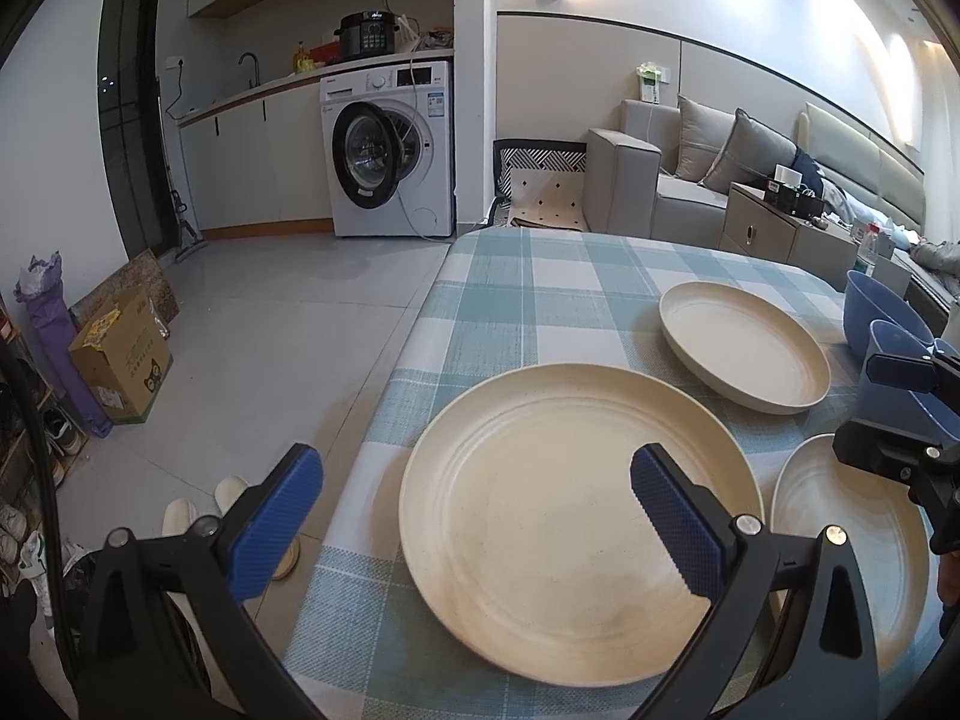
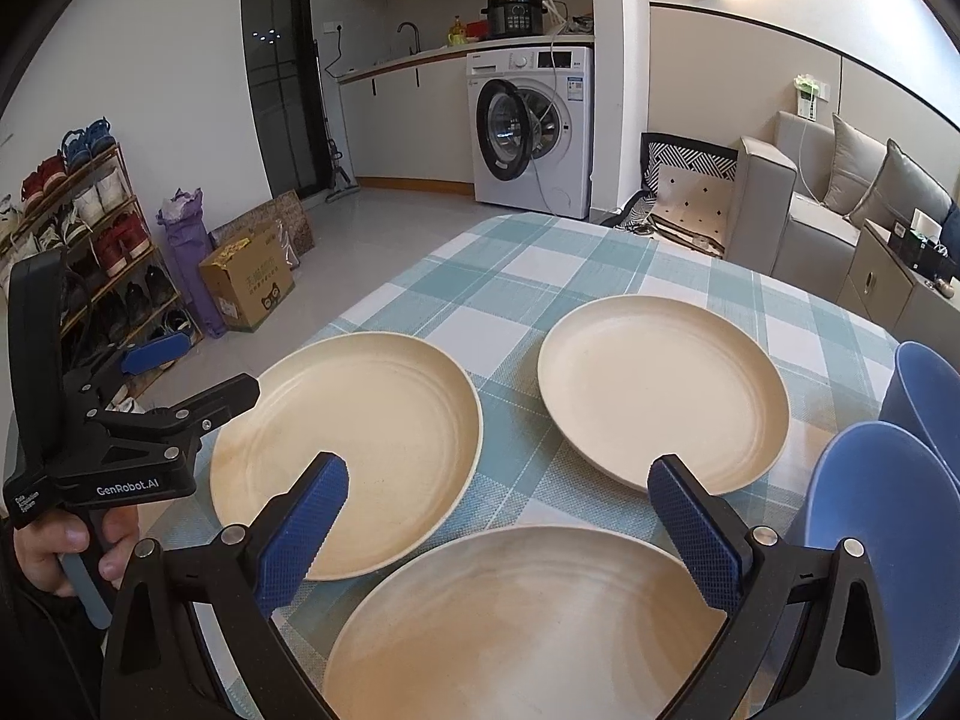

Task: Organize plates and bowls
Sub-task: 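Move both grippers forward toward the rim of a large cream plate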

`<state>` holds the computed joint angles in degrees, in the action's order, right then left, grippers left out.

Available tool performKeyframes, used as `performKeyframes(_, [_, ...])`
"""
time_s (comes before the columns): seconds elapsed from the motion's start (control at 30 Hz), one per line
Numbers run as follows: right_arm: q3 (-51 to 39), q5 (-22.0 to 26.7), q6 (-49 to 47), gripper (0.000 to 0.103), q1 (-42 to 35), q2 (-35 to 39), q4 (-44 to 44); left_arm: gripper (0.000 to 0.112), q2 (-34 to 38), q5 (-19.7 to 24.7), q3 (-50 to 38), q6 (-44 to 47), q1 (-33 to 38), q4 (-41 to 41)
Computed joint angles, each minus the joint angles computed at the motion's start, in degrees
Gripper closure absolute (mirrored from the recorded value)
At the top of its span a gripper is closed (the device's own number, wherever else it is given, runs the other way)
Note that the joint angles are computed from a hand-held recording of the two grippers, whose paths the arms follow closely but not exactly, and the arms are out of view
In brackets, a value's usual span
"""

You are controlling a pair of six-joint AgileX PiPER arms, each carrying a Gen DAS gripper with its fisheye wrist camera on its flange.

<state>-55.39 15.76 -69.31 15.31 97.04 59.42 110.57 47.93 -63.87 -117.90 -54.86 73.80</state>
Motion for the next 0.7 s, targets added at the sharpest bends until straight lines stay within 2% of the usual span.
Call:
performKeyframes(0.3, [-4.5,2.1,10.0,0.007,-0.2,4.9,-8.6,0.009,2.4,-2.9,-0.9,2.5,2.0,-2.6])
performKeyframes(0.43, [-6.5,3.8,12.1,0.018,-0.1,6.8,-10.9,0.009,3.0,-4.4,-1.2,3.5,2.6,-3.7])
performKeyframes(0.7, [-9.1,5.5,16.5,0.022,1.5,9.3,-15.0,0.010,2.7,-6.2,-0.5,4.3,3.6,-5.0])
